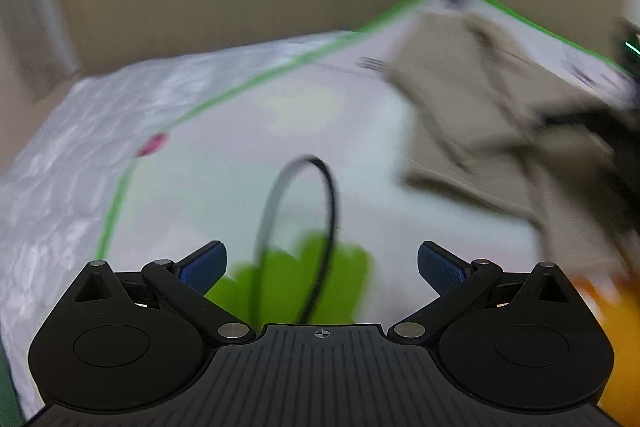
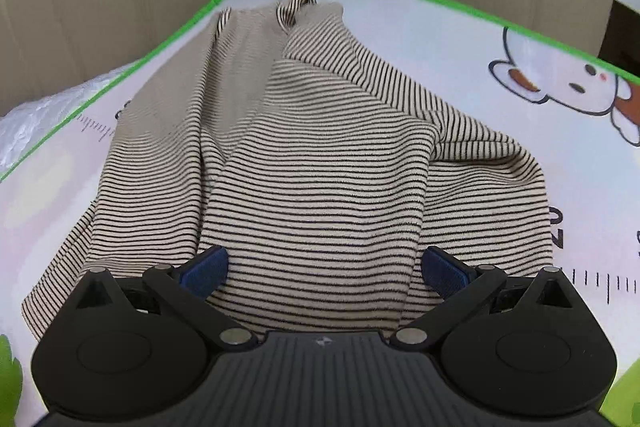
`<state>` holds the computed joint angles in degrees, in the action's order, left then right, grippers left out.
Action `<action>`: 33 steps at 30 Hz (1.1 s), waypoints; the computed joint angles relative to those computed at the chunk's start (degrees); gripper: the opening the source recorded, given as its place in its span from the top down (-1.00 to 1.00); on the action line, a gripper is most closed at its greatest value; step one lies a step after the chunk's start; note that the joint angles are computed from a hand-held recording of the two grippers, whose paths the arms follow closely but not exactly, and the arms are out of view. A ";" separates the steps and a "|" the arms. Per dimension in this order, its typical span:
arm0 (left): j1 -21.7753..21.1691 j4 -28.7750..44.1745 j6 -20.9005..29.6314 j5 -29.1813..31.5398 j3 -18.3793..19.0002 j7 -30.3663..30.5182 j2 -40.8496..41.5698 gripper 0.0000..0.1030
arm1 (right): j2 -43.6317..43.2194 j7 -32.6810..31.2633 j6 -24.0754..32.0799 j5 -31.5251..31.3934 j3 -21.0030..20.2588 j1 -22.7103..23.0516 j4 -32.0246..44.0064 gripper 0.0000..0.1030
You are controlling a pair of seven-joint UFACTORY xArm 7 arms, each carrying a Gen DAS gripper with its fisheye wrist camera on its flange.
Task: Fold clothes
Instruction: 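Move both open grippers down toward the striped shirt on the mat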
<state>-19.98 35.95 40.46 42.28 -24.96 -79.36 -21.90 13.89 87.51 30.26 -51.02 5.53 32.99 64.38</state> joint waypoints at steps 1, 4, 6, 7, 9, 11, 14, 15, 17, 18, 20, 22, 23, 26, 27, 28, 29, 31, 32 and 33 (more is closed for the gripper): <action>2.26 1.20 0.93 1.76 -0.01 -2.60 1.09 -1.00 | 0.27 -1.95 -0.23 1.85 0.37 -0.65 0.26 -1.00; 8.82 4.52 4.24 12.04 0.37 -14.39 2.82 -1.00 | 1.35 -7.97 0.61 7.55 1.12 -1.60 1.79 -1.00; 11.59 6.83 7.41 19.50 0.89 -21.85 4.06 -1.00 | 2.00 -10.82 1.23 10.52 1.12 -1.74 2.67 -1.00; 12.38 7.83 8.63 22.92 1.15 -24.90 4.93 -1.00 | 2.27 -12.18 1.75 11.75 1.10 -1.71 3.15 -1.00; 12.46 9.92 9.60 28.10 1.69 -28.06 7.72 -1.00 | 2.78 -15.64 2.85 15.12 1.36 -2.03 4.26 -1.00; 11.24 13.44 7.47 31.09 2.62 -26.93 12.93 -1.00 | 3.28 -18.98 3.13 18.92 1.56 -2.74 5.10 -1.00; 8.34 18.87 3.04 32.80 3.80 -23.18 20.92 -1.00 | 4.07 -24.41 4.37 24.08 1.89 -3.52 6.71 -1.00; 7.18 21.07 2.18 33.12 4.00 -21.77 23.81 -1.00 | 4.25 -26.10 4.76 25.58 1.98 -3.74 7.15 -1.00; 4.76 24.79 1.49 33.23 4.39 -19.29 28.60 -1.00 | 3.47 -30.27 3.34 27.67 2.34 -4.47 6.03 -1.00; 3.48 26.67 1.56 32.96 4.54 -17.68 30.95 -1.00 | 2.15 -30.21 1.07 26.76 1.66 -4.03 4.02 -1.00; 1.32 29.63 2.01 30.50 4.81 -12.14 34.23 -1.00 | -0.40 -28.73 -3.36 23.33 1.27 -4.08 0.15 -0.95; -0.24 32.58 2.83 25.73 4.78 -2.83 36.97 -1.00 | -4.06 -21.54 -7.24 13.15 -2.16 -1.29 -4.43 -0.78; -1.02 33.66 3.84 23.49 4.70 1.89 37.72 -1.00 | -5.74 -17.27 -8.18 7.25 -2.89 -0.91 -6.21 -0.77; -4.16 35.40 5.12 22.32 5.19 9.56 39.05 -1.00 | -9.47 -6.72 -4.13 -3.42 -2.86 -1.39 -9.09 -0.71; -5.07 35.37 4.13 23.24 5.76 9.59 39.19 -1.00 | -10.63 -3.95 -2.45 -5.17 -2.51 -1.98 -10.12 -0.69; -5.99 35.37 3.15 24.19 6.35 9.59 39.35 -1.00 | -11.75 -1.45 -0.70 -6.64 -2.07 -2.63 -11.12 -0.68; -6.64 35.16 1.77 24.60 6.98 8.90 39.49 -1.00 | -12.64 0.61 1.48 -7.55 -1.48 -3.26 -11.93 -0.67; -7.25 33.99 -1.64 23.59 8.28 6.16 39.53 -1.00 | -14.57 3.12 3.26 -6.49 -0.43 -4.88 -14.54 -0.62; -7.35 33.01 -2.98 21.92 8.78 5.21 39.29 -1.00 | -15.90 3.44 2.68 -5.06 -0.09 -5.90 -16.36 -0.61; -7.18 31.99 -4.32 19.23 9.09 5.23 39.15 -1.00 | -17.12 3.59 1.98 -3.49 0.20 -6.88 -18.10 -0.58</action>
<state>-27.15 67.94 36.14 61.51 -15.87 -74.13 17.25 -3.22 91.10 32.24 -54.51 5.73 26.11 46.28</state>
